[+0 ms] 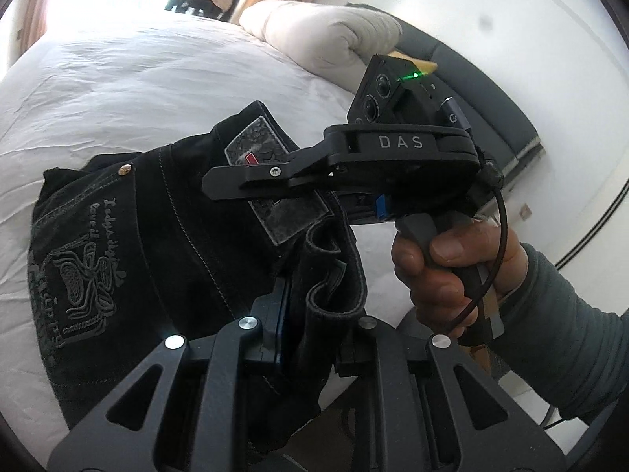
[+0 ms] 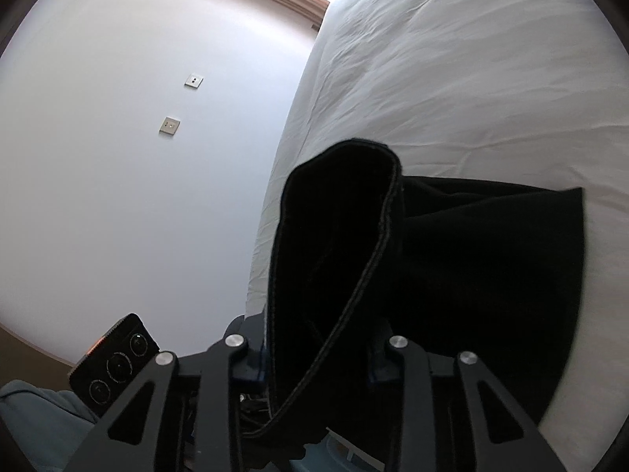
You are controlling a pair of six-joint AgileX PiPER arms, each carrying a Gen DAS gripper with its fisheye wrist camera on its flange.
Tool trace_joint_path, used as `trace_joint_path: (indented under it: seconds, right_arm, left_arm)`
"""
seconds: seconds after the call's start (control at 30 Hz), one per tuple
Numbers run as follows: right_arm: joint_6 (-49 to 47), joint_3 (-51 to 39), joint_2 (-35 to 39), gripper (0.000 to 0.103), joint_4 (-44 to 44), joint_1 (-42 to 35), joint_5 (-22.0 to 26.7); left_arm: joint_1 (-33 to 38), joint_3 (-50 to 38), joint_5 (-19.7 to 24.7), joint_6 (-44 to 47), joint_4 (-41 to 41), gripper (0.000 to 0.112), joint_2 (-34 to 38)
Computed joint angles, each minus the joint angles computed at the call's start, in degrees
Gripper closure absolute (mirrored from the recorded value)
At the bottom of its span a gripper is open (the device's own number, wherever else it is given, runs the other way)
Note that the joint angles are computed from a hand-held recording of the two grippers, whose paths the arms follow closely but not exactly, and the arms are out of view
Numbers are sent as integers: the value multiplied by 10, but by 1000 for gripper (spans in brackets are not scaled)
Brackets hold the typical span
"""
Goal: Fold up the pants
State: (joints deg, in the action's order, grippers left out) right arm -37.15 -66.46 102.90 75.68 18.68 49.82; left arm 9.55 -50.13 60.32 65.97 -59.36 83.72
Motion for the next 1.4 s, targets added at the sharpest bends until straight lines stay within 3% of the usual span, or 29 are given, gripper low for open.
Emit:
trace_joint_path:
  seconds: [0.17,0.27,0.43,0.57,0.7,0.77,0.87,0.9,0.93,0.97,1.07,1.2,1.27,1.4]
  right_arm:
    - [-43,59,-9,72,23,-28,-11]
    - [-69,89,-18,75,38,-41,-21]
    - [-105,126,-31,76,49,-81,-11]
    - [-120,141,8,76,53,-98,-15]
    - [-208,177,52,80,150,-121,23]
    - [-194,166,52,76,158,-105,18]
    - [-186,170,51,74,129,-143,41]
    - [-180,166,49,74,126,-144,38]
    - [-175,164,46,74,122,-145,33]
    - [-166,157,47,74,114,-142,29]
    - [-146,145,47,80,101,-130,15]
    - [-135,139,48,79,114,-117,13]
    - [-138,151,43,73,108,-137,30]
    - [-100,163,-5,62,85,-126,-10]
  left_arm:
    - [-82,-28,-60,-34,14,97,45]
    - [-102,-91,-62,-63,31,97,90]
    - [-151,-120,-92,-67,29,97,126]
    - [-181,-120,-141,-59,49,97,179]
    - [-198,-108,-165,-39,25,95,188]
    - [-197,-113,-157,-42,31,92,188]
    - [-196,-96,-141,-53,42,84,164]
    - [-187,-83,-129,-52,47,73,144]
    - [-185,-77,-125,-47,44,55,136]
    - [-184,-69,-124,-43,41,50,127]
    - [-155,-55,-100,-28,34,50,97]
    - [-94,-56,-74,-37,32,50,67]
    - [-55,-58,-68,-40,34,49,53]
    - [25,-87,-61,-42,41,49,88]
